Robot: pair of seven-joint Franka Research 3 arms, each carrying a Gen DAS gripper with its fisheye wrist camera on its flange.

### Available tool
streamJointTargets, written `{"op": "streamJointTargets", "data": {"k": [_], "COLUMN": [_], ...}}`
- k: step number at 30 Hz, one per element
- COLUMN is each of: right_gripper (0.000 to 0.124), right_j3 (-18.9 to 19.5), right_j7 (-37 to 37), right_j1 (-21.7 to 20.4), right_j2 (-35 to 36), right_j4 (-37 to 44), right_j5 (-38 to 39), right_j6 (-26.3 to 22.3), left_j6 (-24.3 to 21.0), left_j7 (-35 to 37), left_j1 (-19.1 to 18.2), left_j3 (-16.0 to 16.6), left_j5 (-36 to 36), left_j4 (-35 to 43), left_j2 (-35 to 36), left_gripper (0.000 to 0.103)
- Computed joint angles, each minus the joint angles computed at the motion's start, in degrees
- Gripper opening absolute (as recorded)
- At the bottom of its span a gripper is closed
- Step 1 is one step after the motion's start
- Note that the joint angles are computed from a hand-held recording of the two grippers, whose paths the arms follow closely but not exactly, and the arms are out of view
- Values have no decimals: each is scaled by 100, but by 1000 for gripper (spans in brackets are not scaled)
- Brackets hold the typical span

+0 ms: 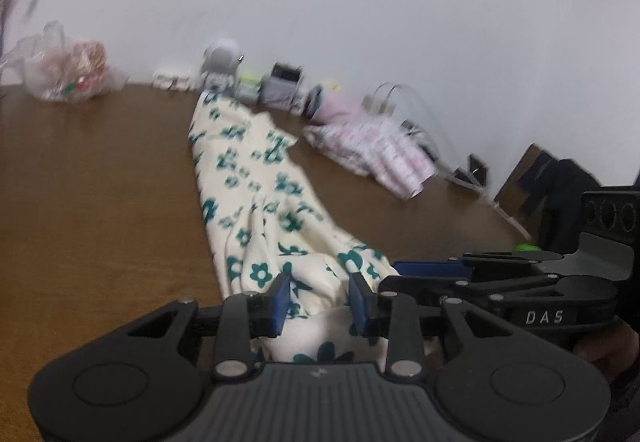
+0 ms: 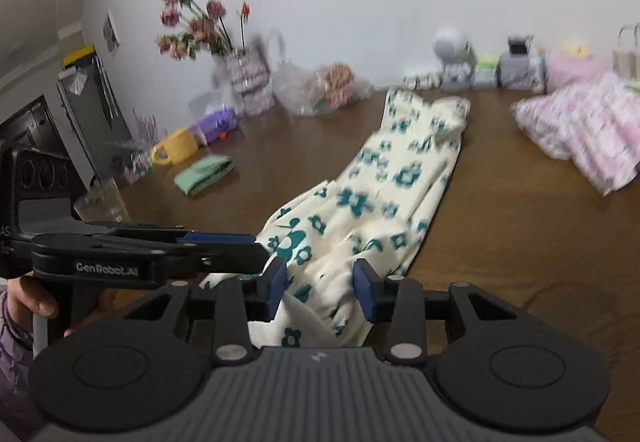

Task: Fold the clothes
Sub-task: 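Hold the hem end of the dress strip with both grippers and pull it taut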

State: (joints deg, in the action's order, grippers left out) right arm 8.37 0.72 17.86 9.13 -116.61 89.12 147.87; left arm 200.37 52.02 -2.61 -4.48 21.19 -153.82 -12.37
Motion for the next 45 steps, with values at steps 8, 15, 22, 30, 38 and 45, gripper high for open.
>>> {"op": "streamJointTargets", "data": {"k": [8,15,22,30,38,45], "right_gripper": [40,35,28,30,30,29], "right_j3": [74,13,95,46,140,126], "right_j7": [123,-499,316,-103,361,575], "right_j1": [47,59,136,12,191,146], "right_j2": [122,-179,267,-116,258,-187], "right_j4": [60,-14,234,11,239,-255], "right_j5": [-81,551,-197,169,-472,-991], "right_j6": [182,123,501,70,578,424], "left_j6": [-109,125,-442,-564,-703,-1137], "left_j7": [-858,222,504,660,892,819], "left_j1": [-329,514,648,641,1098,98], "left_j3": [615,-473,-782,-756,-1361,-540], "left_j5": [764,-527,-951,-1212,-1449,-1029], "left_j4": [79,-43,217,115,167,-126], "left_j2": [146,-193,263,-7,108,-363], "left_gripper": [36,32,29,35,34,33]}}
